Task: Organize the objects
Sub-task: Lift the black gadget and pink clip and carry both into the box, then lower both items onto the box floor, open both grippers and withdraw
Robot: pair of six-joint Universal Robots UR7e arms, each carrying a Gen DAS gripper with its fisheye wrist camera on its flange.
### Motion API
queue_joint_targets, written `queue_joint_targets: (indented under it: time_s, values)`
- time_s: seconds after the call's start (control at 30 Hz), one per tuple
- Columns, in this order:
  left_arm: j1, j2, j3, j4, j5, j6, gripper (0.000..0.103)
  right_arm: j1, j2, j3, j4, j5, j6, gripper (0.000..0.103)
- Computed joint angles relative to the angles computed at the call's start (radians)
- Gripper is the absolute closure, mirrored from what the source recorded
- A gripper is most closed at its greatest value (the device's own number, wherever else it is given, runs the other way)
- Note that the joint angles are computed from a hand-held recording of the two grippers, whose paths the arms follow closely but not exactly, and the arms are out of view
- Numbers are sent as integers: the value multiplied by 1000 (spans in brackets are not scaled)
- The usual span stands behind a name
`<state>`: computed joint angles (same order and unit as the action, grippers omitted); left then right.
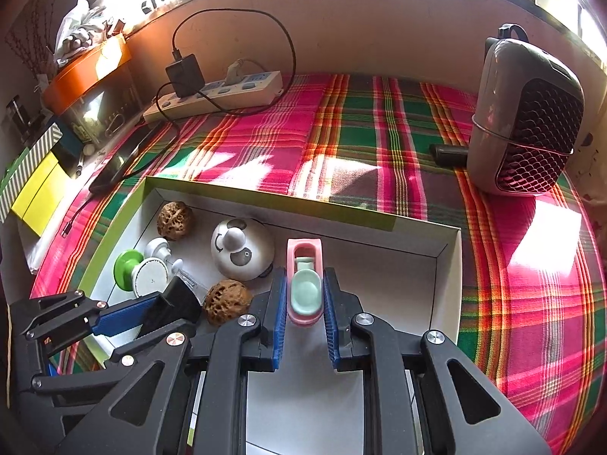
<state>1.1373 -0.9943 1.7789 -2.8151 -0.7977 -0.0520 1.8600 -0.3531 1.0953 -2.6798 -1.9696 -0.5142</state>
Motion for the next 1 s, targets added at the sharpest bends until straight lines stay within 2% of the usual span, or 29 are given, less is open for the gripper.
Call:
queue_joint_targets:
  time_s: [1.0]
  values:
    - [-1, 0, -1, -6, 1, 6, 77, -2, -5, 16, -15, 6, 12, 84]
